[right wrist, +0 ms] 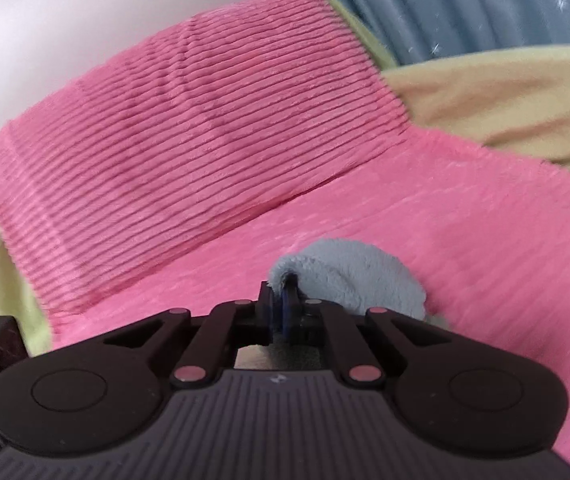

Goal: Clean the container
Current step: 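Wipe the jar base and lower side with the cloth in the right gripper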

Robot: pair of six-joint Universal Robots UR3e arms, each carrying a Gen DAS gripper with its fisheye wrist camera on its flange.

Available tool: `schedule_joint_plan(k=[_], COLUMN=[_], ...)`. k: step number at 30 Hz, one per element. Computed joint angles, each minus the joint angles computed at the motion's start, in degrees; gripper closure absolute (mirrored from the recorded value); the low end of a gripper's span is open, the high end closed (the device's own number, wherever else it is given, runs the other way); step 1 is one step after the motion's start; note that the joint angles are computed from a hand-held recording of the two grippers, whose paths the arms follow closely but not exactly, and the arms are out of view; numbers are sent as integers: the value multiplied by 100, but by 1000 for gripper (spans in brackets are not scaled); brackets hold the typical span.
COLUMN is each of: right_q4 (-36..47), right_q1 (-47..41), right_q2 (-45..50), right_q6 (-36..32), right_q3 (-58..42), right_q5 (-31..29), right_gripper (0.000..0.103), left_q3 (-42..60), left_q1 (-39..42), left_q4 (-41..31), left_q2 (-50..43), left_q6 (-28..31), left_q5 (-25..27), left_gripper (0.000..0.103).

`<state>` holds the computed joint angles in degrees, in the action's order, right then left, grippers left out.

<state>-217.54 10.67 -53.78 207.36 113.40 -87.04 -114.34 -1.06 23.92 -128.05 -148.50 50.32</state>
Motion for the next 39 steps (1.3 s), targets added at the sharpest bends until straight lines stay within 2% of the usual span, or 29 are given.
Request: schedule_joint_plan(k=[2,4,6,11,13,15,17,18,22,24,28,31,32,34,37,39], right_q4=[91,237,374,-32,-3,83,271,334,52,-118,-47,-91,-92,-72,11,252], right_q1=[2,18,53,14,16,-17,50,91,122,76,230,176,164,72,-125,23], right_q2=[19,38,35,56,37,47,66,69,51,34,77,56,43,-48,-25,10], right_q6=[-90,-294,-474,-8,-60,-193,-434,-526,-185,2,-175,-25,12,73,4,-270], right_q3=[-70,-154,-240,-13,-5,-52,-189,-240,-69,91,-14,39,56,131,78,-95], right_q5=[499,830,728,-137,146,722,802,690,-378,-519,-655,-541,-521,-312,821,888], right_gripper=[100,100,102,102,100,100,102,102,102,102,102,102,102,100,100,101], left_q3=[8,-96,-155,-217,-184,-296,-245,-207,-20,-25,151,98,289,352,835,793], left_q1=[-316,-536,-655,-868,-902,-837,-536,-480,-424,-315,65,263,251,151,-125,-242], left_q4=[534,945,1169,1384,1399,1415,1288,1256,1116,818,18,-360,-489,-390,-162,80], left_q2=[-161,-267,-326,-372,-420,-359,-383,-413,-475,-361,-166,-72,-143,-176,-457,-523], left_q6=[514,862,1007,984,922,893,1024,1031,964,708,-6,-299,-349,-90,578,944], left_q5=[552,861,991,1183,1207,1139,880,827,744,535,-181,-548,-521,-359,248,465], left_gripper=[16,17,17,17,17,17,17,17,17,15,14,17,16,17,17,17])
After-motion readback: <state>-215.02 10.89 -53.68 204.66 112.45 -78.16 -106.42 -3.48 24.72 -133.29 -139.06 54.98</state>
